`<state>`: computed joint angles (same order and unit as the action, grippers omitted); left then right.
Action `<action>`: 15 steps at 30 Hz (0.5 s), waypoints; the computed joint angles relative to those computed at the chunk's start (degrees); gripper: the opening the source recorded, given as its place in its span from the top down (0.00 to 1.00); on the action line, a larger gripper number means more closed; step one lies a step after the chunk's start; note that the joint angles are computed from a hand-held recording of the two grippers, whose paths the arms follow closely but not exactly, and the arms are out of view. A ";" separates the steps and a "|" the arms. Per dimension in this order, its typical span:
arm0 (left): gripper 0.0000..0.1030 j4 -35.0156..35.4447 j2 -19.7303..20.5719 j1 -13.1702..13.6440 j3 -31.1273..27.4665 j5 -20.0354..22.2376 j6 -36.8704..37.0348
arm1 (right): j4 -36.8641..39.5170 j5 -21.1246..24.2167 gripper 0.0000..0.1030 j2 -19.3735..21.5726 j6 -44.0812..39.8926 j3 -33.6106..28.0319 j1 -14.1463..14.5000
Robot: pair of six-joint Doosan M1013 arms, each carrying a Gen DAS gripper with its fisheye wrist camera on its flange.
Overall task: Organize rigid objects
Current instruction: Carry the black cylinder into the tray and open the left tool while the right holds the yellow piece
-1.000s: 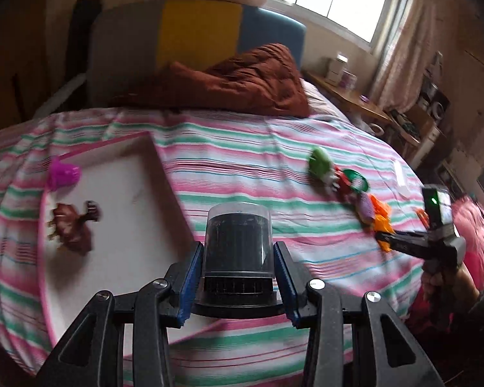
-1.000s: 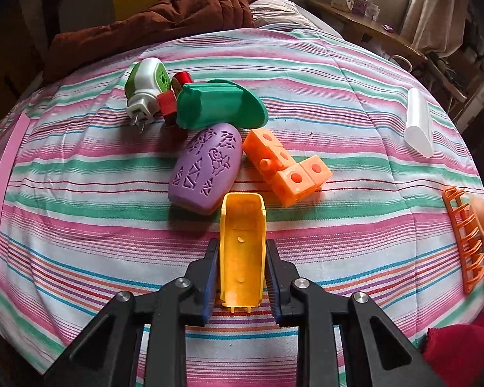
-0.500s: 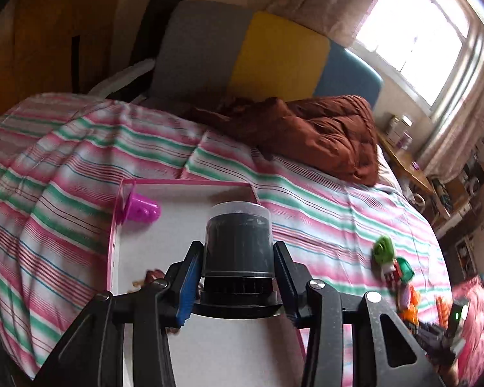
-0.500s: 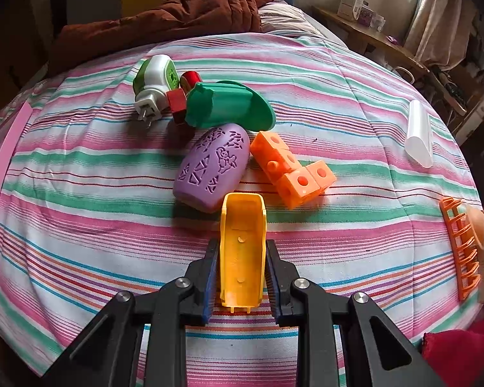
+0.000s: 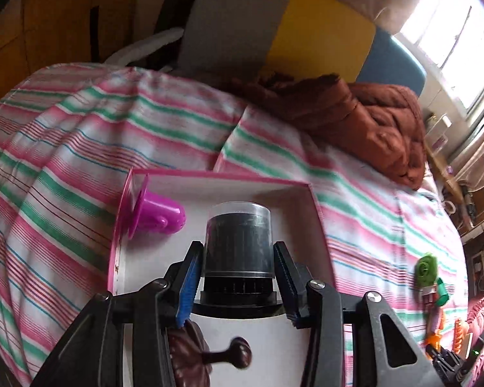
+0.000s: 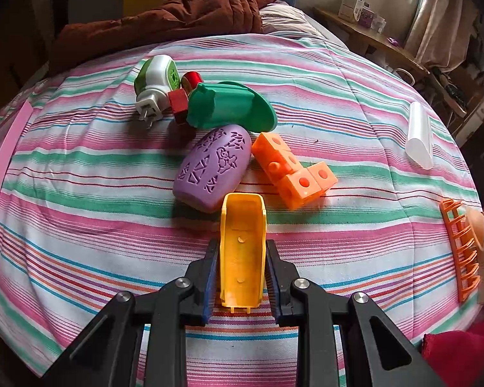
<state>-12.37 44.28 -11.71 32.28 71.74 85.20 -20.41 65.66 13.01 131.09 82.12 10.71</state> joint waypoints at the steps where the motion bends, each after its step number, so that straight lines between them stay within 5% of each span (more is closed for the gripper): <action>1: 0.57 0.14 0.49 -0.06 -0.57 0.73 0.31 | 0.03 -0.03 0.74 -0.01 0.02 0.01 -0.01; 4: 0.57 0.09 1.17 -0.01 -1.28 2.07 0.33 | 0.06 -0.12 0.74 -0.03 -0.05 0.06 -0.10; 10: 0.45 0.15 -1.58 0.12 2.85 -1.65 1.18 | -0.31 -0.19 0.74 0.00 -0.30 0.15 -0.18; 15: 0.45 5.93 -7.96 -1.02 11.82 -10.00 1.31 | -0.82 0.08 0.74 0.13 -0.49 0.03 -0.09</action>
<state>-6.44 36.32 -12.72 44.11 61.74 86.51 -21.23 65.74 13.13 130.61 82.15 10.62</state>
